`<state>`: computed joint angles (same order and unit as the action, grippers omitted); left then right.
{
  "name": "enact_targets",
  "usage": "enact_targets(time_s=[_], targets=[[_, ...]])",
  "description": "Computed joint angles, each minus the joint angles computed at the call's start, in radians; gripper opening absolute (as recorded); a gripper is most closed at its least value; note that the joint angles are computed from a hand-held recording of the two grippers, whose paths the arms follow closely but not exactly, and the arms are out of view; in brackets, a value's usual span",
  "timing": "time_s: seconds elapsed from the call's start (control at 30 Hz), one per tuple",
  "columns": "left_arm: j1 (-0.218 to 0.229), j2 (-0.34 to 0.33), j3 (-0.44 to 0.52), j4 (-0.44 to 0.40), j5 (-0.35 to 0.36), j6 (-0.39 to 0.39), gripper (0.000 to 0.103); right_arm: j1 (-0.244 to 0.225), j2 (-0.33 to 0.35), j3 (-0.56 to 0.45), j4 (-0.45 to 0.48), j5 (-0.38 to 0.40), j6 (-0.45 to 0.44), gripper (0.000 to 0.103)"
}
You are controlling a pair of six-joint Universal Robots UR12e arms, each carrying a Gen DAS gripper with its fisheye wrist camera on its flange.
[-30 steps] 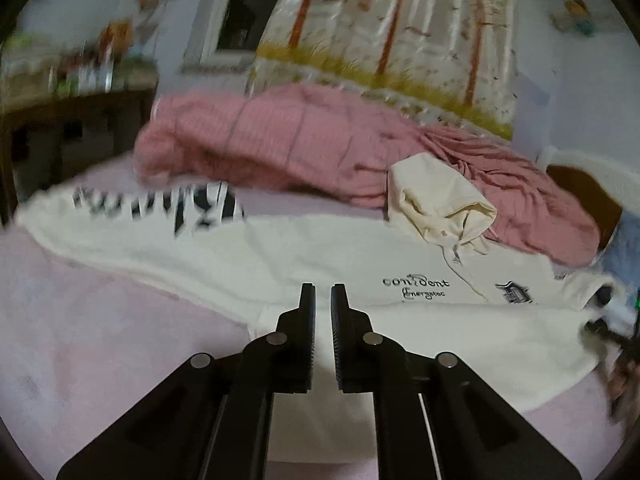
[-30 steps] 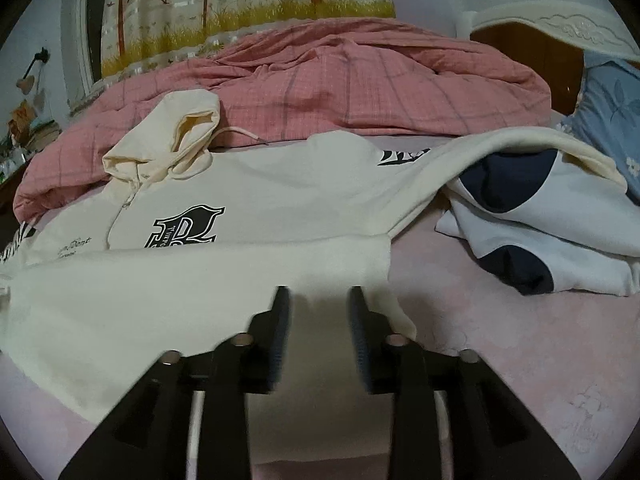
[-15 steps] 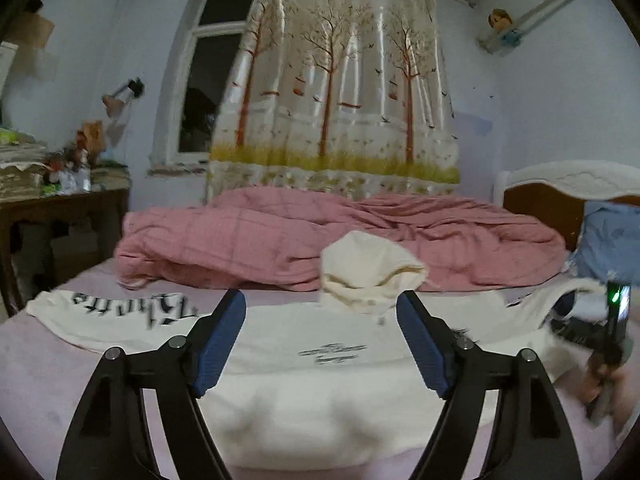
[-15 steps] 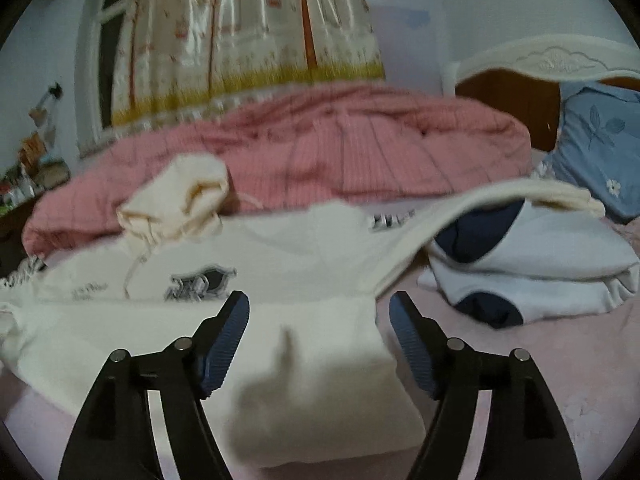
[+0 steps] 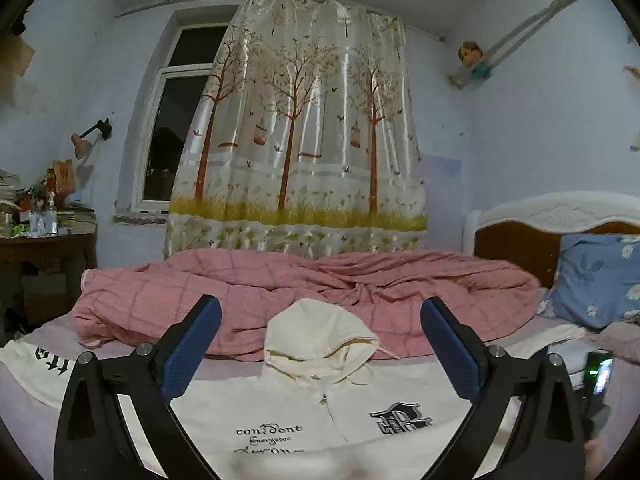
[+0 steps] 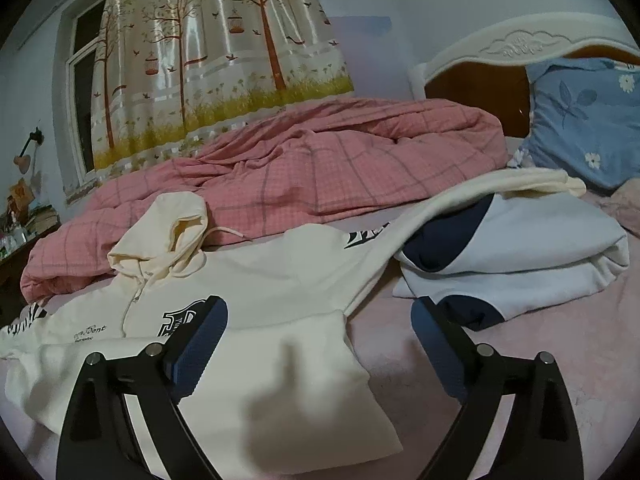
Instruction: Fold large clothes
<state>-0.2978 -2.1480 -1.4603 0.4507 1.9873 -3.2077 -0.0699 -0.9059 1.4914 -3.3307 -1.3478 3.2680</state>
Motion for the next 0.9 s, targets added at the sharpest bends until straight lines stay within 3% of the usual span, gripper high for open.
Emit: enact_targets(time_s=[0.23, 0.33, 0.4, 0.5, 0.57, 0.77, 0.83, 0.87, 0.9], targets=[[0.041, -0.045, 0.007, -0.038, -0.019, -0.065, 0.101, 0.007, 0.005, -0.015, 0.052, 0.012, -0.04, 0.095], [0.059, -0.046, 0.027, -0.211, -0.002, -0.138, 0.101, 0.013, 0.008, -0.023, 0.085, 0.001, -0.068, 0.095], [0.074, -0.044, 0.017, -0.227, -0.038, -0.176, 0.101, 0.02, 0.01, -0.029, 0.104, -0.013, -0.093, 0.095], [0.079, -0.04, 0.022, -0.301, -0.025, -0.2, 0.101, 0.024, 0.011, -0.032, 0.118, -0.02, -0.112, 0.095], [0.089, -0.029, 0.007, -0.32, -0.056, -0.24, 0.101, 0.024, 0.011, -0.031, 0.119, -0.024, -0.113, 0.095], [0.091, 0.002, -0.022, -0.296, -0.008, -0.232, 0.101, 0.031, -0.035, 0.0, 0.098, -0.066, -0.055, 0.095], [0.105, 0.026, -0.046, -0.293, -0.024, -0.28, 0.101, 0.058, -0.067, -0.005, 0.186, -0.157, -0.022, 0.095], [0.113, 0.038, -0.062, -0.277, -0.031, -0.312, 0.101, 0.08, -0.088, -0.01, 0.277, -0.211, -0.026, 0.094], [0.123, 0.053, -0.082, -0.256, -0.035, -0.349, 0.101, 0.092, -0.099, -0.017, 0.325, -0.224, -0.029, 0.094]])
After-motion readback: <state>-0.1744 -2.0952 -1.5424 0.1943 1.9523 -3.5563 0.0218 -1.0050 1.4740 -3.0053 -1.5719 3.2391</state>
